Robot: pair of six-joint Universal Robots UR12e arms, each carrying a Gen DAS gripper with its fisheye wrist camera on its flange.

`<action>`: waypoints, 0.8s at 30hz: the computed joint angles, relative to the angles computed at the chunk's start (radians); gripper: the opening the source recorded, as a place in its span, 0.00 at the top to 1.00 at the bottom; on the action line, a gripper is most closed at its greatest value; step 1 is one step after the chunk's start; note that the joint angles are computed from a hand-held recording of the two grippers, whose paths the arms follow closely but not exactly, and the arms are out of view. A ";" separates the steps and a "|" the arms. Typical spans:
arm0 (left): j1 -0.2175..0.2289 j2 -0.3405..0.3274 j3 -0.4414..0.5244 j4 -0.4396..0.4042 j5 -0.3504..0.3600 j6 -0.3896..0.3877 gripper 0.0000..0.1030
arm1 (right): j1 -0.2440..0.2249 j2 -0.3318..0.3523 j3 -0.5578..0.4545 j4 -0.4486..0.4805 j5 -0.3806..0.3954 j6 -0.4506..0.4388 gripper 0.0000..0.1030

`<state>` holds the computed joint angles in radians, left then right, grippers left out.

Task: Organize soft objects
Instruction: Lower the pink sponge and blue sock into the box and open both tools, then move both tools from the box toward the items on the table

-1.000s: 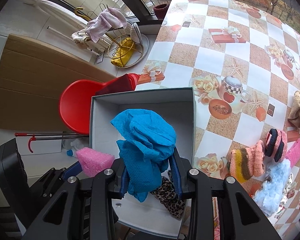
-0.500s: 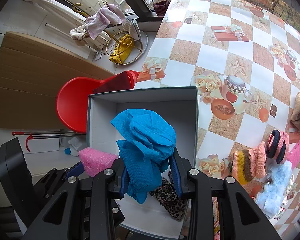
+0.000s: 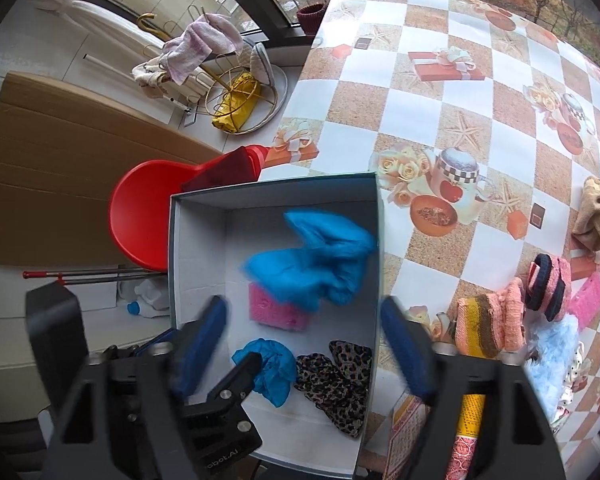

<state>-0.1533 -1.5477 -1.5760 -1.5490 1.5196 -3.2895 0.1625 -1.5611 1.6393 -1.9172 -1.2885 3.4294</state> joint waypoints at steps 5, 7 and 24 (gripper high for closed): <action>-0.012 0.002 0.000 0.014 0.030 -0.006 0.00 | -0.012 -0.011 0.009 -0.003 -0.006 0.031 0.14; -0.014 0.004 0.001 0.021 0.034 -0.005 0.00 | -0.020 -0.014 0.011 0.003 0.007 0.041 0.13; -0.053 -0.002 0.017 0.053 0.062 0.066 0.00 | -0.067 -0.084 0.064 -0.035 0.054 0.126 0.00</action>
<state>-0.2059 -1.5500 -1.5591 -1.4957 1.5819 -3.2233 0.0953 -1.6448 1.7034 -1.9524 -1.2341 3.5556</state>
